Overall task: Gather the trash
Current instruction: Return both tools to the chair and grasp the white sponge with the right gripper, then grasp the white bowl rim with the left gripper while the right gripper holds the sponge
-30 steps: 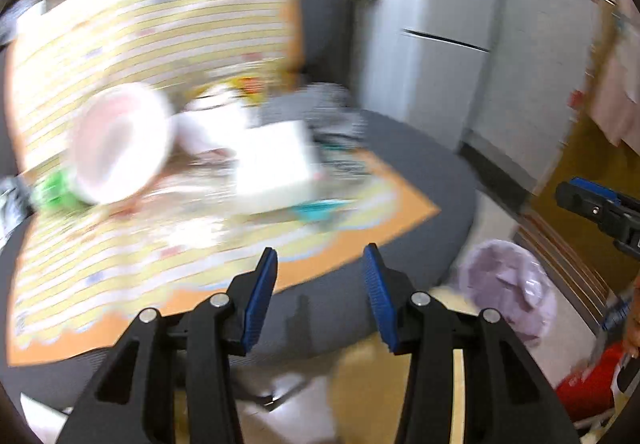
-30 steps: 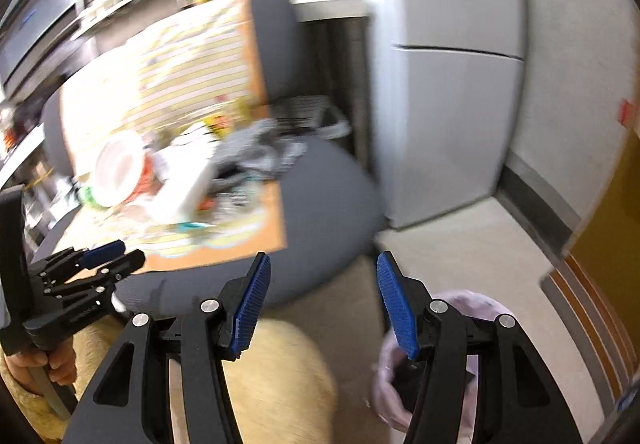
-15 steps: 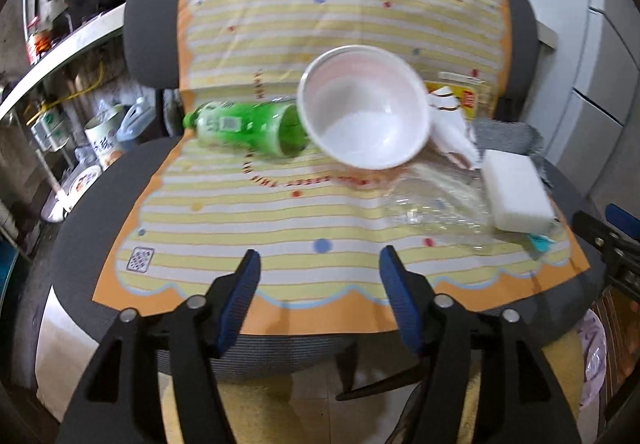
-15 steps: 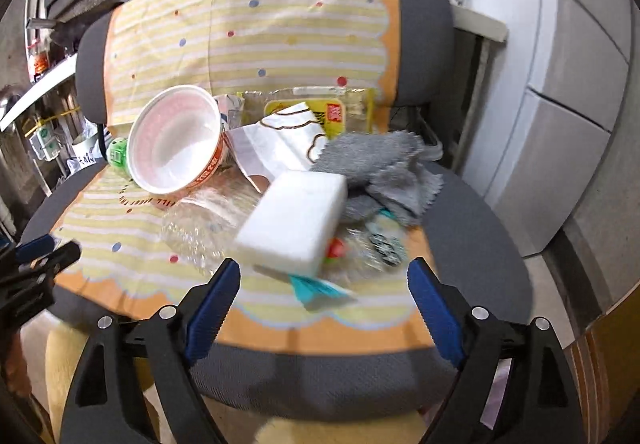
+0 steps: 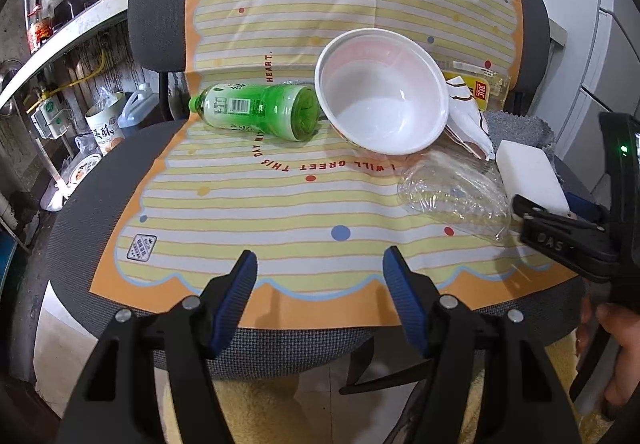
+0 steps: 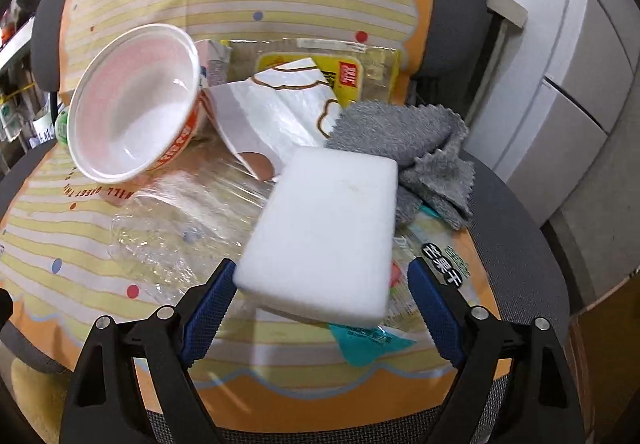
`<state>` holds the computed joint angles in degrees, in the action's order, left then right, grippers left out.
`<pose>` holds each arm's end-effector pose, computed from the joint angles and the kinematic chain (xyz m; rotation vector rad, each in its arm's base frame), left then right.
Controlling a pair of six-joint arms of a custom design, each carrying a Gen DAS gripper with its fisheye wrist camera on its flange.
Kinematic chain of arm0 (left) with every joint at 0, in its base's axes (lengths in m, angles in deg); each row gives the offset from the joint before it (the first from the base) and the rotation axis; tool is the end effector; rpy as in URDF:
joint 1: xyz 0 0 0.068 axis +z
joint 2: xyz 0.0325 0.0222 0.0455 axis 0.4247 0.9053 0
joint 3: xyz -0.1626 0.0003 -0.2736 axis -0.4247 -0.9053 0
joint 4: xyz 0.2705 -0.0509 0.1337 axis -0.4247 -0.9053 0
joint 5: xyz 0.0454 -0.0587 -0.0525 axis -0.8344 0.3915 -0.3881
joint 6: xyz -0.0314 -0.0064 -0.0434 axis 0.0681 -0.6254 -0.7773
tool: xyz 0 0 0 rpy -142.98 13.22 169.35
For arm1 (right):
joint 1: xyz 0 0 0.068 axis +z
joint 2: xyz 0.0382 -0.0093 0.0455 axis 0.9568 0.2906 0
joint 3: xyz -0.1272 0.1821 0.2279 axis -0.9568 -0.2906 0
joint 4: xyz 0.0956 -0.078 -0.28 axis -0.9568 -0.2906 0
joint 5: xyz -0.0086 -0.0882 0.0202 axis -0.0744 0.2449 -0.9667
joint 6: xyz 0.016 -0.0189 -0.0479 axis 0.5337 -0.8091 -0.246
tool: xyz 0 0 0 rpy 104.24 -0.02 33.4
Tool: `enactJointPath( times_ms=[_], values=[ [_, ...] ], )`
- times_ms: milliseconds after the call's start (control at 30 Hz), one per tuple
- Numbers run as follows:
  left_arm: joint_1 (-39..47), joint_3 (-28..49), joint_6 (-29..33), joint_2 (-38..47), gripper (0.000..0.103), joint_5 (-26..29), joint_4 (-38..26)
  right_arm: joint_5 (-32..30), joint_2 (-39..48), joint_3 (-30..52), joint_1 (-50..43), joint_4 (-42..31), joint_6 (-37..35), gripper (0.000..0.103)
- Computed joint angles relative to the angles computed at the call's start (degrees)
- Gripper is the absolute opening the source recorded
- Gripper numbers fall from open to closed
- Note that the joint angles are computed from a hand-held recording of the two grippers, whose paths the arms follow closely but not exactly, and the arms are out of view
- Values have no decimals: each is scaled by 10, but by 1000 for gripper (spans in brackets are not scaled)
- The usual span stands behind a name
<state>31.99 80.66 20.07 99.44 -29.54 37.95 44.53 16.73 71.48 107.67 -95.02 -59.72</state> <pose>0.1421 0.0153 0.2630 -0.0509 2.4065 0.0198 0.2002 0.1172 0.2282 0.0146 2.3799 -0.1438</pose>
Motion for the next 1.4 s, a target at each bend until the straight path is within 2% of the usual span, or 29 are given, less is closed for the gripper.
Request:
enactJointPath(
  times_ms=[167,267,333,400,567,600,667,767,1000,1167,1233,1267,1333,1400],
  values=[
    [-7,7,-10,-1,64,2,-9,-45,-103,-31,-25,-5,-22,60],
    [-20,13,-17,-6,64,5,-16,-123,-208,-49,-58,-21,-56,58],
    [-30,17,-20,-5,64,4,-14,-144,-261,-46,-68,-53,-83,58],
    [-39,22,-24,3,64,5,-8,-129,-306,-42,-58,-89,-106,58],
    [-13,45,-25,67,63,42,36,-25,-364,-37,14,-159,-105,60],
    [-9,49,-24,78,61,48,47,-21,-368,-39,15,-161,-106,61],
    [-1,61,-21,118,47,56,82,-26,-375,-45,3,-163,-114,61],
    [16,81,-26,180,34,94,123,-45,-375,-52,-18,-153,-126,61],
    [24,121,-67,305,33,116,189,-46,-356,-64,-23,-128,-132,62],
    [15,144,-88,369,24,101,229,-47,-344,-70,-27,-121,-134,62],
    [16,151,-90,385,16,103,233,-48,-343,-71,-28,-122,-133,62],
    [15,154,-90,391,6,104,234,-46,-345,-70,-26,-124,-132,62],
    [20,152,-98,383,4,115,236,-34,-351,-68,-14,-132,-125,62],
    [27,136,-111,339,4,121,236,-15,-362,-63,6,-147,-113,62]
  ],
)
